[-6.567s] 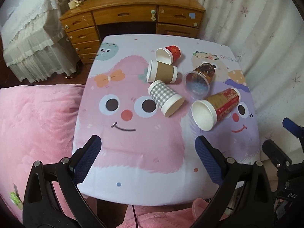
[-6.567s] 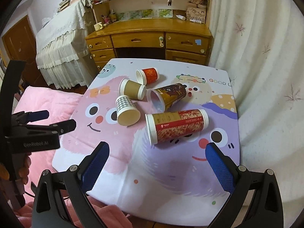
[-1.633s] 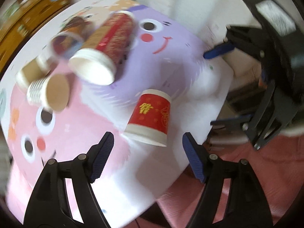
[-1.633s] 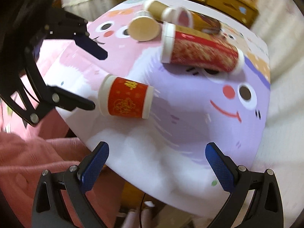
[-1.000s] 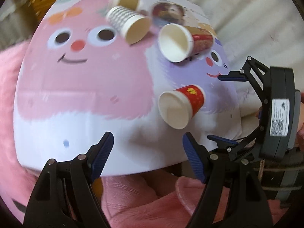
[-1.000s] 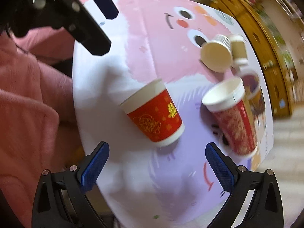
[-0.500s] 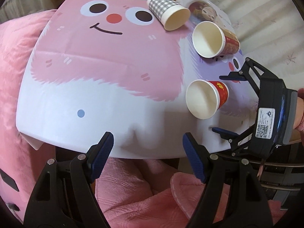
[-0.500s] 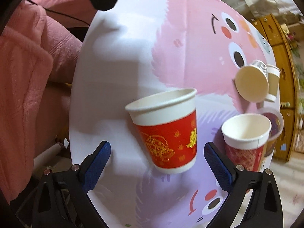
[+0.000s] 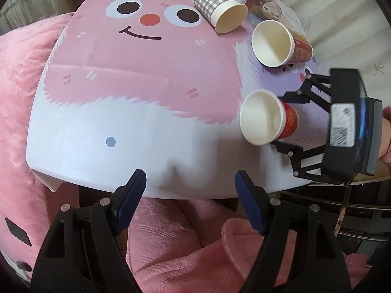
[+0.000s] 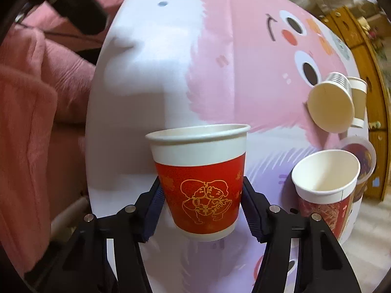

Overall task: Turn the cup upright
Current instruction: 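Close the right tool around the red cup's body, then lift the red cup with the right tool, rim facing up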

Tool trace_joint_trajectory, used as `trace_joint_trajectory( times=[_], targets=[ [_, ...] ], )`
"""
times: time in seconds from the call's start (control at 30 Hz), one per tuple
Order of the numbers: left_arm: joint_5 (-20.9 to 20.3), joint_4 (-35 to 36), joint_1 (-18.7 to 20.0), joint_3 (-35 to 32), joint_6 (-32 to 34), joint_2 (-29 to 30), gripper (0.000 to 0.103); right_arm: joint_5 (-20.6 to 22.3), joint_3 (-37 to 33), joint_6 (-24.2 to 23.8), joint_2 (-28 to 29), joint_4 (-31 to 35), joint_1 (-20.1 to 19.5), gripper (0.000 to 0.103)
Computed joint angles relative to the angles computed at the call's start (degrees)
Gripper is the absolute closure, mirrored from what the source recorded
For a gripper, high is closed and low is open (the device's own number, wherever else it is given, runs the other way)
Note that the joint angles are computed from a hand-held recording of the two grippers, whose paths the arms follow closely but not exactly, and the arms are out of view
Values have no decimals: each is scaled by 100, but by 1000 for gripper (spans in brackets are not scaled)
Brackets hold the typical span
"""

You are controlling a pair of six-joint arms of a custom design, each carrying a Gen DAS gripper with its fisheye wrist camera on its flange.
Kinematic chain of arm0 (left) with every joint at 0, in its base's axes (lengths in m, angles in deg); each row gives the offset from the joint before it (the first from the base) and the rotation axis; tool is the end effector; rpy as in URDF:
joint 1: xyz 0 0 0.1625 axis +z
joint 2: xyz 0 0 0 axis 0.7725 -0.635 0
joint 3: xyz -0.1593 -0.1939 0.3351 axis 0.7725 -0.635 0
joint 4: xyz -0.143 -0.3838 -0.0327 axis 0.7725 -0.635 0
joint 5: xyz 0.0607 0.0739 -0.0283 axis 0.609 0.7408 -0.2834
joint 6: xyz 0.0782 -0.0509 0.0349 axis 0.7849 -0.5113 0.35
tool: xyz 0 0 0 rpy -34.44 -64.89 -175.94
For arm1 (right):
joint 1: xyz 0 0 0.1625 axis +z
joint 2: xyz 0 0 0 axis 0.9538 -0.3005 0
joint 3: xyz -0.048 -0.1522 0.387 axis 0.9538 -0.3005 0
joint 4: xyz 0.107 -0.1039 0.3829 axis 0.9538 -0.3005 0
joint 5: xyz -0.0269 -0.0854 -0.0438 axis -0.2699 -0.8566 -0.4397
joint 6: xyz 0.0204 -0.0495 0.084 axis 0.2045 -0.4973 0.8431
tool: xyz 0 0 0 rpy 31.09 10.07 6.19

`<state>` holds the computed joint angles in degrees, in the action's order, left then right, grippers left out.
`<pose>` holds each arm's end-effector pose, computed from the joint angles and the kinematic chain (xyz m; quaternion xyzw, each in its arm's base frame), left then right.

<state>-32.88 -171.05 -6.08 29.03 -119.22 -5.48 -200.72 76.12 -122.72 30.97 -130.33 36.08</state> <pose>-0.3176 -0.5804 0.2300 -0.2921 0.8971 -0.2240 0.2443 0.3126 -0.7158 0.1556 0.8355 -0.4237 -0.2591 0.2351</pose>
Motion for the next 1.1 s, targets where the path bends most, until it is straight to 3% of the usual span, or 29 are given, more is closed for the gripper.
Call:
trace_joint_trajectory(
  times=[0.23, 0.43, 0.5, 0.67, 0.9, 1.1],
  targets=[
    [-8, 58, 19, -14, 70, -25, 30, 448, -202, 1248, 46, 26, -20, 44],
    [-2, 86, 28, 4, 215, -74, 30, 1400, 193, 2725, -282, -746, -150, 44],
    [-43, 115, 40, 9, 274, -87, 30, 1912, 369, 3369, -426, -1060, -262, 44],
    [-44, 215, 35, -13, 494, -104, 30, 2577, 1096, 4585, -744, -2299, -463, 44],
    [426, 249, -2, 32, 835, -130, 30, 2934, 2119, 5066, -1001, -4231, -614, 44],
    [597, -341, 8, 274, 1164, -280, 30, 3184, 2580, 5349, -1045, -5020, -699, 44]
  ],
)
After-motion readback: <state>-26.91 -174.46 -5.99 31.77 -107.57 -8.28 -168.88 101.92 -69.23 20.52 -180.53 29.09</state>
